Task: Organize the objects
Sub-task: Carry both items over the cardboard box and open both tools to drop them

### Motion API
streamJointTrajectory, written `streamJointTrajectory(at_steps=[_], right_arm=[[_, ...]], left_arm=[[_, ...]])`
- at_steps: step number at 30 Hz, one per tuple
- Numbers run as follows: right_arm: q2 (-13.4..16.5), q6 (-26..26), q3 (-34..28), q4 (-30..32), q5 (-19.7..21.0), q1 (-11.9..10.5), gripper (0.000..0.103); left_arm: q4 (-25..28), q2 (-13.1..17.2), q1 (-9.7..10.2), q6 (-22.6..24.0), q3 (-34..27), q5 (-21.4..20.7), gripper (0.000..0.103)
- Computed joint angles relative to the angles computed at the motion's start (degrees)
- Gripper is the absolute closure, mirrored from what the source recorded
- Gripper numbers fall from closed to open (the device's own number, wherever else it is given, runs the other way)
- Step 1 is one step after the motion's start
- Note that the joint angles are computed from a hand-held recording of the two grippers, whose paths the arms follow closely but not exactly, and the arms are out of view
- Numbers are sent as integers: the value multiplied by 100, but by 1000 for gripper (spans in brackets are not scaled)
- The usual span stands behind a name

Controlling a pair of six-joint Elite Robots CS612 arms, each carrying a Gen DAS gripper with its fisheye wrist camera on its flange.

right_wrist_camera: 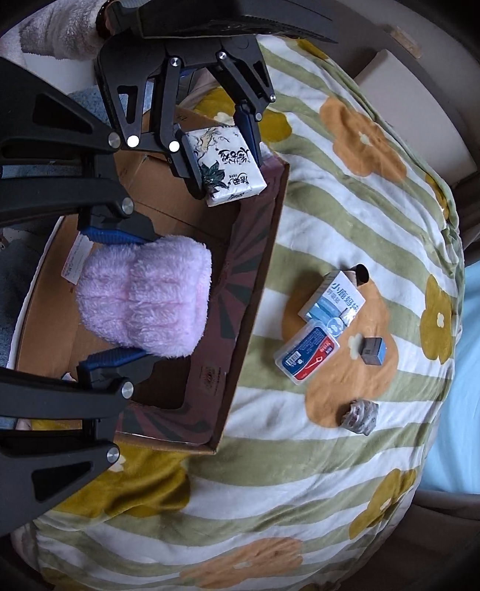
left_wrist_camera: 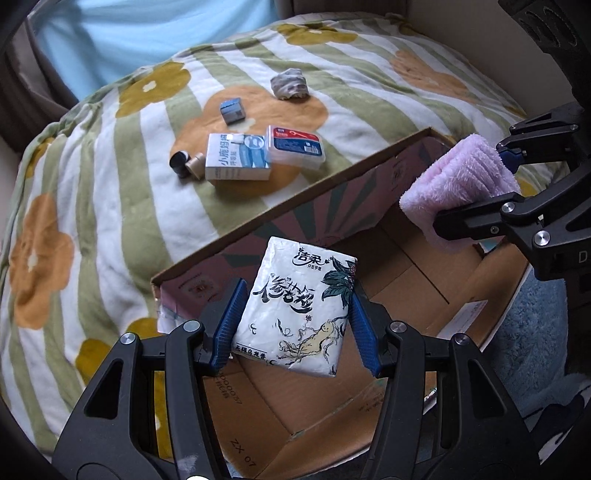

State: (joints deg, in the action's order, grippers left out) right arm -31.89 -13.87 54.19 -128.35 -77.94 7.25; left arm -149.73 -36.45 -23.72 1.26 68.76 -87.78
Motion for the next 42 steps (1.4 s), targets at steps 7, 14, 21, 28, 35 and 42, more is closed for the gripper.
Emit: streamJointTrajectory(at_steps=[7, 14, 21, 28, 35, 42], right_arm=[[0, -77, 180, 21, -25, -2, 61], [1, -122, 213, 32, -3, -4, 61], [16, -112, 185, 13, -100, 8, 61], [25, -92, 184, -68, -161, 6, 18], [-7, -34, 295, -315, 14, -59, 1], [-13, -173, 261, -38, -3, -47, 1]], left_arm=[[81, 15, -7, -80, 75, -10, 52], [204, 11, -11, -64, 59, 46, 52], [276, 12, -9, -42, 64, 46, 52], [125, -51, -69, 166, 143, 262, 6], [-57, -148, -83, 261, 371, 415, 0], [-264, -211, -30, 112, 469, 284, 0]])
